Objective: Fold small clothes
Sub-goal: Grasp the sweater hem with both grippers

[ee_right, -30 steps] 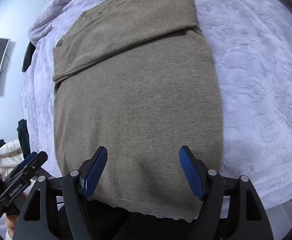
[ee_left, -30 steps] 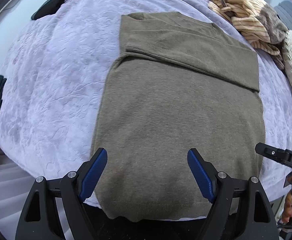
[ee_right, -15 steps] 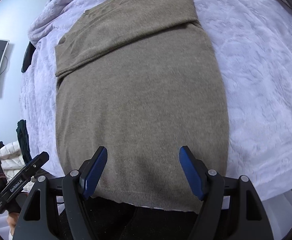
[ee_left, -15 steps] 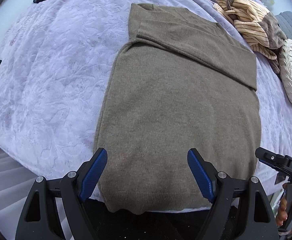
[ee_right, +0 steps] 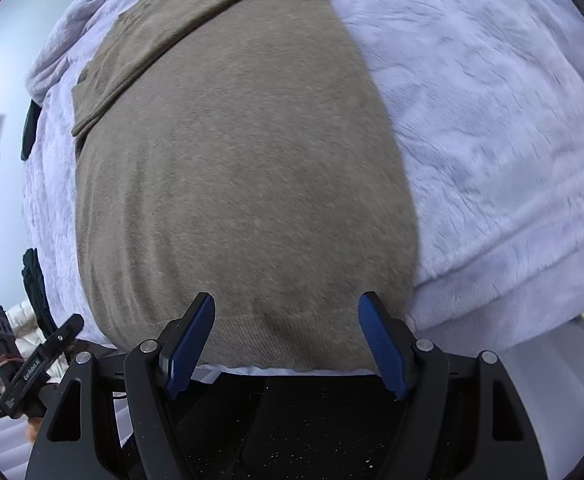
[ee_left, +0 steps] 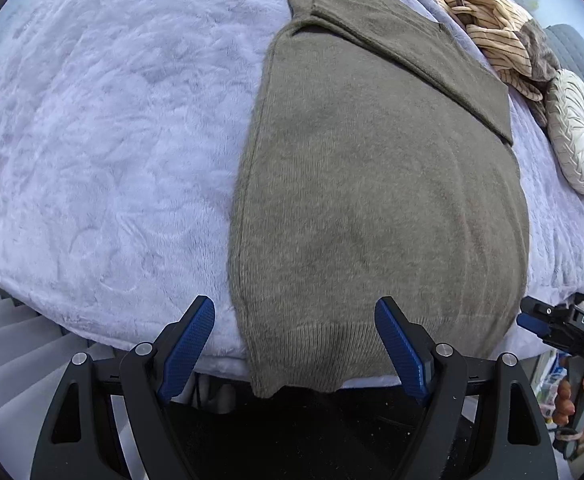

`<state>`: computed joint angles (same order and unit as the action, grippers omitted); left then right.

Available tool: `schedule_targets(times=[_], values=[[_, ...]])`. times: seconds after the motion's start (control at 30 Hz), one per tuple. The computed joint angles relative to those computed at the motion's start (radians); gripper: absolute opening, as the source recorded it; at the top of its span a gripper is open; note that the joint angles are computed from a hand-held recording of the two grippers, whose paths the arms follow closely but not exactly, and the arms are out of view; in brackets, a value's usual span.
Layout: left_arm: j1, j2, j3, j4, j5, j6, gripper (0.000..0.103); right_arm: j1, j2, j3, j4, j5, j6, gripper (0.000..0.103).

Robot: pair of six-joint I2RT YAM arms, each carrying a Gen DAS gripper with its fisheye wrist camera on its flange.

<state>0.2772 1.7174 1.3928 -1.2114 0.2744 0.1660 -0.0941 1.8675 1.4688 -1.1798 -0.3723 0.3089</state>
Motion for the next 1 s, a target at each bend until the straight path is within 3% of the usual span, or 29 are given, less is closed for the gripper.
schedule_targets(times=[0.17, 0.43, 0.8, 1.0], values=[[0.043, 0.017, -0.062, -0.010, 0.088, 0.093, 0.083, -0.079, -0.080, -0.141, 0.085, -0.033, -0.015, 0.077], [0.073, 0.058, -0.113, -0.021, 0.197, 0.213, 0.083, -0.173, -0.087, -0.282, 0.144, -0.131, -0.096, 0.077], [0.159, 0.130, -0.071, -0.122, 0.373, 0.305, 0.083, -0.209, -0.061, -0.374, 0.217, -0.456, -0.163, 0.077], [0.099, 0.131, -0.109, -0.051, 0.348, 0.244, 0.083, -0.196, -0.013, -0.354, 0.243, -0.476, -0.154, 0.077]])
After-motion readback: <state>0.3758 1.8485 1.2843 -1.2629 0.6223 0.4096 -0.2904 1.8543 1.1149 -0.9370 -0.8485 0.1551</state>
